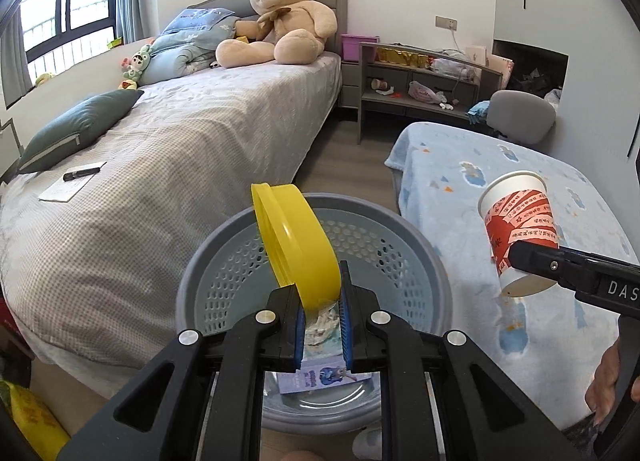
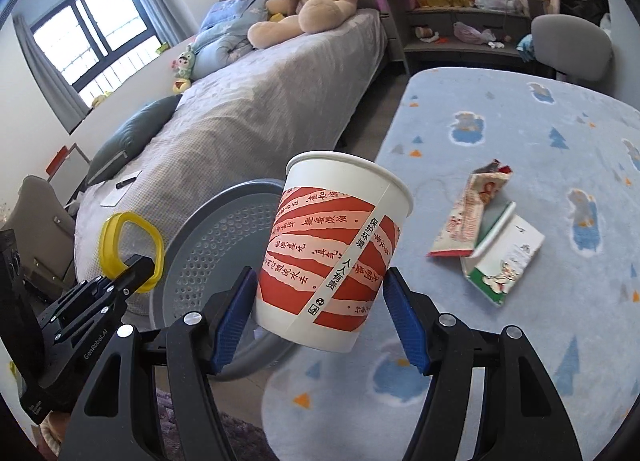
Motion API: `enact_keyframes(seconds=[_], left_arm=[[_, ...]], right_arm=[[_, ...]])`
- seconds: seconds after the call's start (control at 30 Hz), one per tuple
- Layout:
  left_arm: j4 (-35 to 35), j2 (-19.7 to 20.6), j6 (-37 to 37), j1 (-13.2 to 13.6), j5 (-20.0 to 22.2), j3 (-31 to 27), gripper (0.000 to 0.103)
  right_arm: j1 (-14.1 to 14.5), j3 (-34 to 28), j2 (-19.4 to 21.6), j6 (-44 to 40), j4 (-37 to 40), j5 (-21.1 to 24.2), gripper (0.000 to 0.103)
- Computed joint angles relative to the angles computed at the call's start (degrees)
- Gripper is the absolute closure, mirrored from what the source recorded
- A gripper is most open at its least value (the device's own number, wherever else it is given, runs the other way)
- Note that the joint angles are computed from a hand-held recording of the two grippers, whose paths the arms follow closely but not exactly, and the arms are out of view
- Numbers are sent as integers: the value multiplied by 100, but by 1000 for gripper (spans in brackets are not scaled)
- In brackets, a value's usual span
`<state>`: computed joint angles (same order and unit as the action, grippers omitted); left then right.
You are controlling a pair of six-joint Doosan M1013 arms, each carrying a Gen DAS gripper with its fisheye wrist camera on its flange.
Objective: Collect trash
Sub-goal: 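Carry the yellow ring and paper cup over the gray basket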
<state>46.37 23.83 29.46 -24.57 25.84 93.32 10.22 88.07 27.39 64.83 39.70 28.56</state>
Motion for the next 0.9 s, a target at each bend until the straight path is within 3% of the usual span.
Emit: enact_keyframes(seconds=[0.43,0.9], left_arm=[[-870,155,562,326,47,-59,89],[-930,277,529,324,226,-126,89]], right_arm=[[332,-681,468,-510,101,741,39],[345,-928,665,-575,26,1082,39]])
